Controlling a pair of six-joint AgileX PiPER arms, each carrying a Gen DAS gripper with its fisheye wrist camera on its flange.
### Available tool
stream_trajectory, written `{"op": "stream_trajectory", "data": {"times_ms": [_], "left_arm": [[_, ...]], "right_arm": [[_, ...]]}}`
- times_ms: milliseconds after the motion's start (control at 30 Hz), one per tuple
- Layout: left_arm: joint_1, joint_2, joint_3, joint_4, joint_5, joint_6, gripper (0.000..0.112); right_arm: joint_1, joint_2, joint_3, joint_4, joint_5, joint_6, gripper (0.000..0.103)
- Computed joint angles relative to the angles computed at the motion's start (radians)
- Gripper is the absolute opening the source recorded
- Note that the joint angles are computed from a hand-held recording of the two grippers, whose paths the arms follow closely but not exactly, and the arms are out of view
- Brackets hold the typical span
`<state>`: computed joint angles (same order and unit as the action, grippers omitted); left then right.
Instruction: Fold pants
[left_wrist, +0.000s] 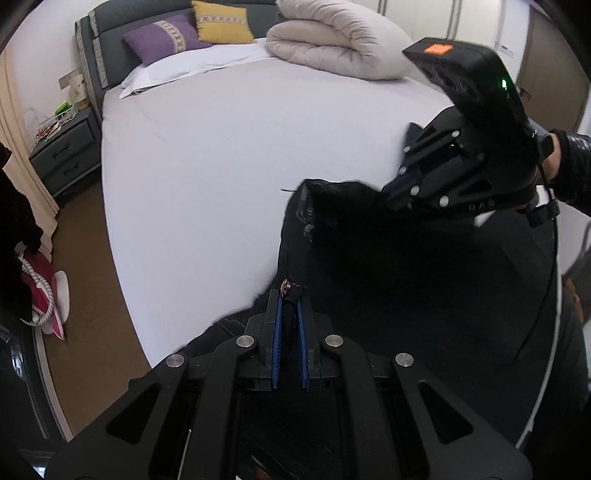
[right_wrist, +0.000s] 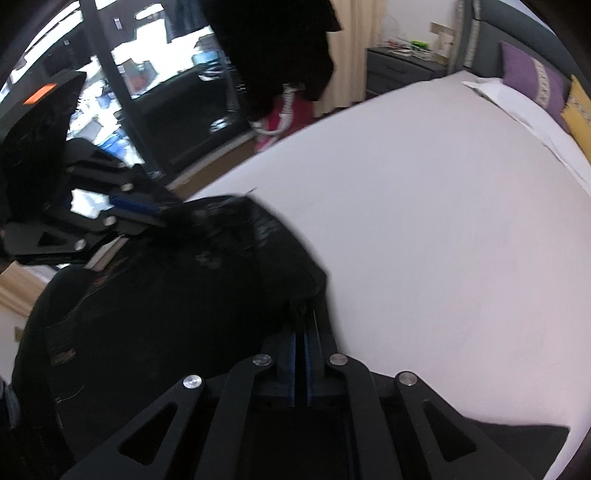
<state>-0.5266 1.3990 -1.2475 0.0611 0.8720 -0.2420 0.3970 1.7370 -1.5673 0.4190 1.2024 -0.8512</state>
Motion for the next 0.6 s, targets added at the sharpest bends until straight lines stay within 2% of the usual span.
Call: {"op": "stream_trajectory", "data": {"times_ms": [167,333,400,500,600], "left_arm": [[-0.157,-0.117,0.088,0.03,0.032,-0.086,0.006],[-0.31,-0.196,0.159,0.018,0.075,-0.132,0.006],[-0.403,-0.21,0.173,0.057,0.104,-0.18,0.006],[-0.491,-0.203,0.169,0.076,0.134,-0.21,0.006],[-0.564,-0.189,0.157,0.092,0.154,-0.235,0.005]], "right_arm": [[0.062,-0.201,0.219,-0.067,-0.023,-0.048,0.005],[0.143,-0.399,0.402,-0.228,-0.029,-0.061,0.005],[0.18,-0.473,0.47,-0.285,-0.035,-0.07,0.005],[0.278,-0.589,0.57,-0.393,-0.047,-0.053,0.005],[0.495,-0.686,0.667,-0.602,-0.073,0.067,0.004]]}}
